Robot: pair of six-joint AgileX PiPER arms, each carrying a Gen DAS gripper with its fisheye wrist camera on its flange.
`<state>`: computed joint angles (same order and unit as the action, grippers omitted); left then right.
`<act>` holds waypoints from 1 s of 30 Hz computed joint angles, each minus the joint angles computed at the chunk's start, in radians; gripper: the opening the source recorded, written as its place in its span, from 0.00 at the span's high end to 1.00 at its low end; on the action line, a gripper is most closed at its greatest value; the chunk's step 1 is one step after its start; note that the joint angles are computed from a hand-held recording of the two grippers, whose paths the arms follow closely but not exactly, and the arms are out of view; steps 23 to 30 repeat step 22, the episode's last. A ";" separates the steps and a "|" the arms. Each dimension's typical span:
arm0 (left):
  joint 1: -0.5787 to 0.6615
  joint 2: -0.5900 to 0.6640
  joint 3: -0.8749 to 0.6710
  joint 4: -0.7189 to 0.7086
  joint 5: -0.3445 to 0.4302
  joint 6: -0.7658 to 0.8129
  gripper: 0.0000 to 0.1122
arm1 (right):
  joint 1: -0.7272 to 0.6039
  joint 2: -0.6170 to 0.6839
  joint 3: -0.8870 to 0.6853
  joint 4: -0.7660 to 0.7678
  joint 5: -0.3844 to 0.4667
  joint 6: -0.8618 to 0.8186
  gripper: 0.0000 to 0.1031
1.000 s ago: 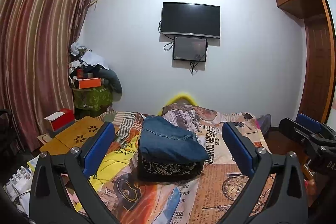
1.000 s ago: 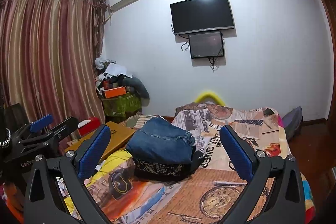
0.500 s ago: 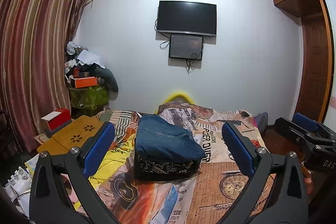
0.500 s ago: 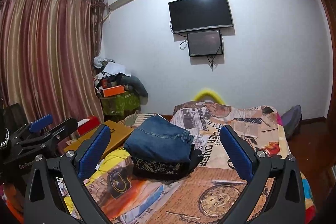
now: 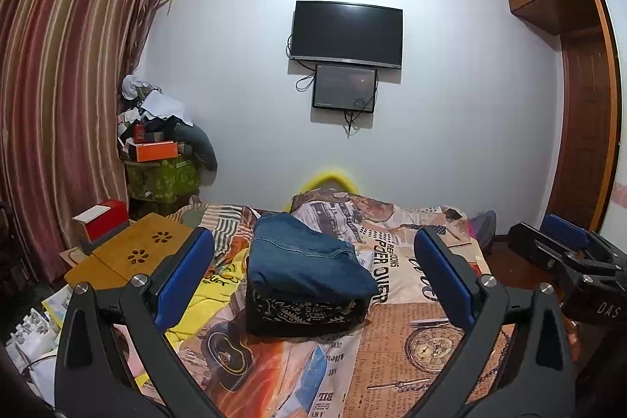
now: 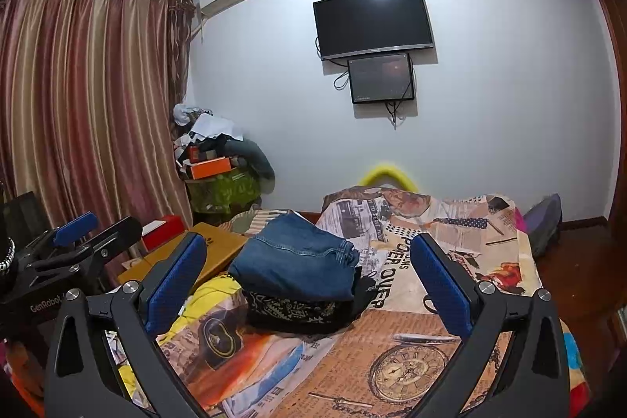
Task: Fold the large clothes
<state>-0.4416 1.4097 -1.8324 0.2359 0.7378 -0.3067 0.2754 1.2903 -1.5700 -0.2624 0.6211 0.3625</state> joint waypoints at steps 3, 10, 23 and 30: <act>0.002 0.003 -0.003 -0.008 0.000 0.005 0.09 | -0.002 0.000 0.001 0.003 -0.003 -0.001 0.00; -0.009 0.005 -0.005 0.012 0.004 0.001 0.09 | -0.003 -0.005 0.011 0.000 -0.009 -0.004 0.00; -0.006 0.015 -0.002 -0.007 0.003 0.017 0.09 | -0.013 -0.002 0.000 0.025 0.010 -0.036 0.00; -0.006 0.015 -0.002 -0.007 0.003 0.017 0.09 | -0.013 -0.002 0.000 0.025 0.010 -0.036 0.00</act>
